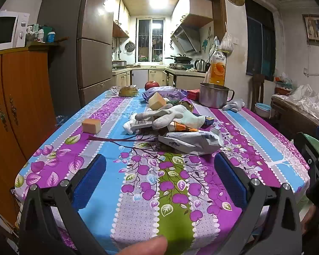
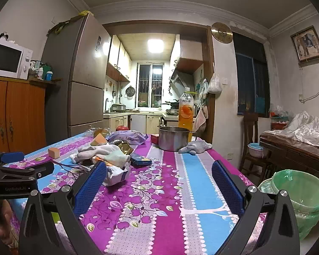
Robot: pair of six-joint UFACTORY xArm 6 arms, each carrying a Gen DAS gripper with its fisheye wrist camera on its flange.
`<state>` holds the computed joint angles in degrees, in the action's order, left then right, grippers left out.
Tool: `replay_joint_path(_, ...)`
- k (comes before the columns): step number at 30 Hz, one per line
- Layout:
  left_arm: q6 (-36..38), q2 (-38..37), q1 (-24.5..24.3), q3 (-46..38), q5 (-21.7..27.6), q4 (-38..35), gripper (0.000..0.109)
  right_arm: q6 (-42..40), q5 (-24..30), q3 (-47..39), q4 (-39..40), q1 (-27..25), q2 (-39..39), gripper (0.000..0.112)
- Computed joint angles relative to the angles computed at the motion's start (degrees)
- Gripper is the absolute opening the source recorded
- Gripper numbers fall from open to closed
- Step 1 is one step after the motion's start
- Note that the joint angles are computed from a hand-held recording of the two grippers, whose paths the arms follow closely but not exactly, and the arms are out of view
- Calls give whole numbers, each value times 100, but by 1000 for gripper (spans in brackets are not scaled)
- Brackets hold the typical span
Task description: Collect trash
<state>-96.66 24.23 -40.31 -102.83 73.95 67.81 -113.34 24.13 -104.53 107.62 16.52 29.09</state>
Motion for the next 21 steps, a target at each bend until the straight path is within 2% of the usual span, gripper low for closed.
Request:
replay_joint_path(8,78,4,69,-2,-64,-130,98,117,-26,-84,-172,39,90,99)
replay_joint_path(11,403,-95,224,94,-403,-432,98,210,-44,-119,-324,66,124,99)
replay_joint_path(13,211,-204,215,262,-323,-219,98,321,-20,-150,-495,88,149,99)
replay_joint_path(17,588,-404,327,405,22,-478,98,927,189,-367,-1317,156,303,99)
replay_joint_path(19,748,-710,591,704,-34,-956,98,1683,477,-707,-2182,172,540,99)
replay_joint_path(21,713,-1019,748,1053,132,-940,98,2410,811,-1180,-3036,179,855,99)
